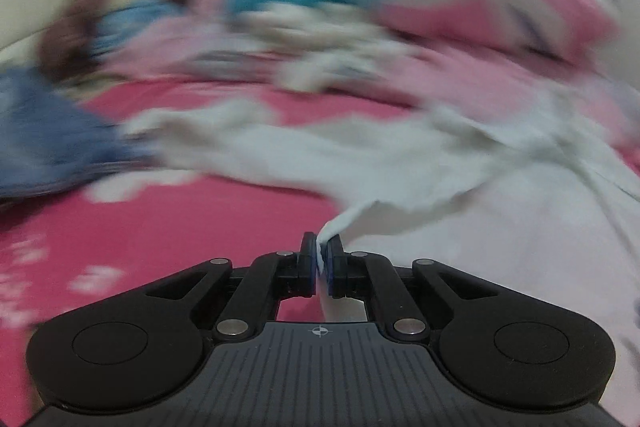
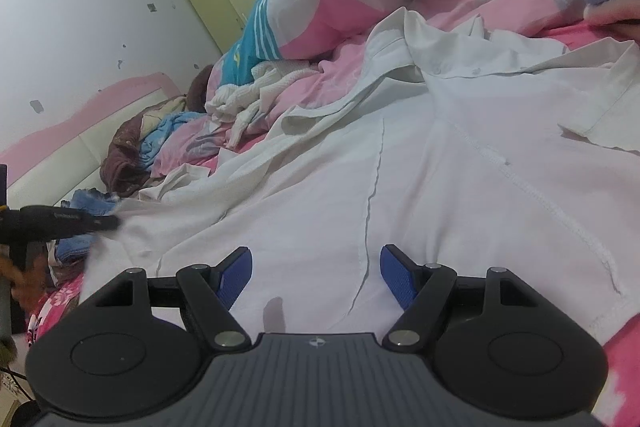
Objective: Fold clothes
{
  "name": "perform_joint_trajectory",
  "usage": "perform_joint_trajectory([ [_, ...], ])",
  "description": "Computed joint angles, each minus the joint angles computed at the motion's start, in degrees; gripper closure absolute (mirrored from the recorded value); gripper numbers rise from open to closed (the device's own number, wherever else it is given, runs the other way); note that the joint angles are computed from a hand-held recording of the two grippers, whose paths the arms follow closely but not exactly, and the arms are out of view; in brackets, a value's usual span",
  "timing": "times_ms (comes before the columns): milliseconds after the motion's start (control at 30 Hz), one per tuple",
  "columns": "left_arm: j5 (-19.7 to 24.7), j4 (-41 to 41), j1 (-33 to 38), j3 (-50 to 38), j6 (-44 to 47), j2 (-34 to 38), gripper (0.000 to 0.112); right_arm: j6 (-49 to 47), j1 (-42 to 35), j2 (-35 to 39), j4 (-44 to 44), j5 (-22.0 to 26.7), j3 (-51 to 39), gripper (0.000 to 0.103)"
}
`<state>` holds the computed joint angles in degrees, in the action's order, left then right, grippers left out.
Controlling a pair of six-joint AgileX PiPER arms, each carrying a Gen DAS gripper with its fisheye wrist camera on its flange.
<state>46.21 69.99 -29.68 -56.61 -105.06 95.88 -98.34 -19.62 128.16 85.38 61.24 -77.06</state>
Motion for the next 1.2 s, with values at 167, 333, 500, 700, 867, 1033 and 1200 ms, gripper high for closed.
perform_joint_trajectory([
  [167,5.8,-2.6,8.8,6.0,-1.3,-4.2,0.108,0.0,0.0,0.1,0.1,-0.1,-0.2,0.03],
  [333,7.0,-5.8,11.4,8.0,-3.0,-3.6,0.099,0.1,0.2,0.1,0.0,-0.4,-0.3,0.03],
  [500,10.7,-6.2,6.6,8.5,-5.0,-7.0,0.083,0.0,0.3,-0.1,-0.1,-0.9,-0.2,0.03],
  [700,11.8,-3.6,-0.8,8.5,-6.3,-12.7,0.03,0.1,0.3,-0.1,-0.4,-1.1,-0.4,0.03],
  [867,6.0,-5.3,-3.8,7.9,-5.1,-14.5,0.009,-0.4,0.5,-0.6,-0.1,-1.7,0.3,0.03],
  [1033,0.4,-10.1,-4.6,5.9,-5.7,-11.4,0.009,-0.7,0.7,-0.9,0.0,-2.2,0.6,0.03],
  [1200,3.4,-14.5,-6.2,1.2,-6.0,-5.3,0.009,-1.2,0.8,-1.2,0.3,-2.6,1.1,0.03],
])
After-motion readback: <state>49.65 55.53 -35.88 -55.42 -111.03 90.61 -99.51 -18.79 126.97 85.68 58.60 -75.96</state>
